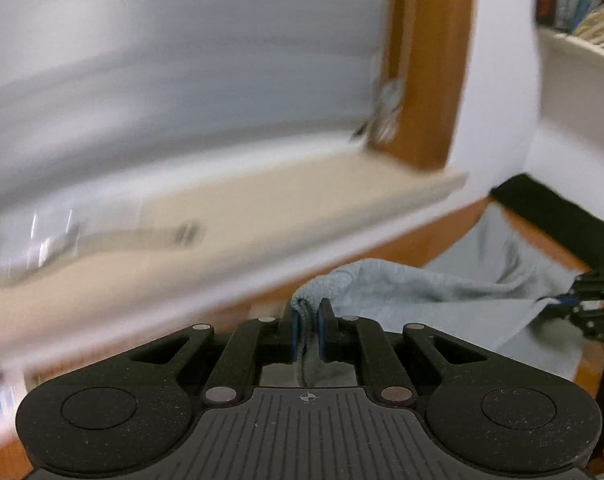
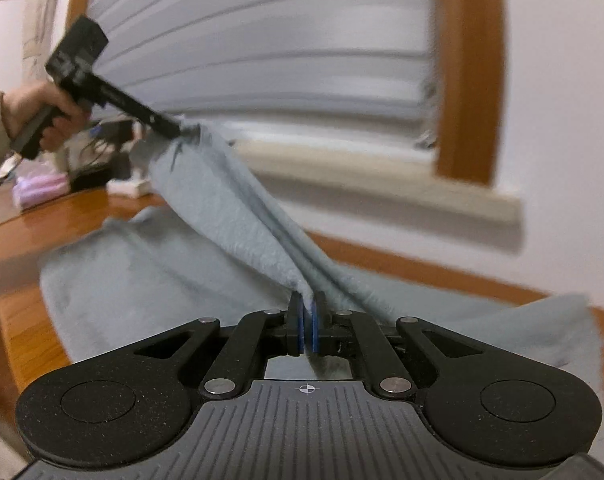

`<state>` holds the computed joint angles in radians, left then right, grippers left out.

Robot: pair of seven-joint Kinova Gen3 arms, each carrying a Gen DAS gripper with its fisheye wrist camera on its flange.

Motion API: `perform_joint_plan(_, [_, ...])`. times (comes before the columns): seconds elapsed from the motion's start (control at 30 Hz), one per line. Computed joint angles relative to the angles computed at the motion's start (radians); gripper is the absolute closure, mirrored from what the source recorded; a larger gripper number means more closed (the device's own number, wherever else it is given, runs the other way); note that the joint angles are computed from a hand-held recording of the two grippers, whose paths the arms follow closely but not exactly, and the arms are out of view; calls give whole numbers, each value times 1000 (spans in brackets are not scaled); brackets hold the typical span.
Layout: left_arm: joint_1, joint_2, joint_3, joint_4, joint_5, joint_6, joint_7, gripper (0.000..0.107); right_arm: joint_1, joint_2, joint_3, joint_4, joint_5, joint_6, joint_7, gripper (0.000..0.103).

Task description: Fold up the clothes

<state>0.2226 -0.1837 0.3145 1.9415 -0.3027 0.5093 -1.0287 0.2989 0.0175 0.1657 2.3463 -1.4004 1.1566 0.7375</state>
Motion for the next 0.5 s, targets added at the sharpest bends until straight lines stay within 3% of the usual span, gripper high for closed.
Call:
perform_joint_plan(0.13, [8, -55, -88, 132, 107, -88, -54, 98, -42, -4, -34, 28, -32, -45, 24, 99])
perform_joint_plan(0.23, [-1, -129, -119, 160, 164, -119, -96, 98, -70, -21, -47, 49, -81, -56, 53, 99])
perform_joint_plan(0.3, [10, -185, -157, 158, 200, -105, -126, 98, -83, -29, -48, 44, -85, -36, 39, 99])
perform_joint_plan(0.4, [3, -167, -177, 135, 245, -18, -209, 97, -111, -38, -64, 34, -67, -61, -6, 98])
perform_joint_plan(0.43, [-2, -159, -180, 127, 255, 10, -230, 97, -127, -40, -74, 29, -52, -88, -33, 96])
perform_joint_plan(0.5, [-26, -119, -180, 150, 283, 26, -240, 93, -152, -30, -86, 23, -20, -127, -79, 77])
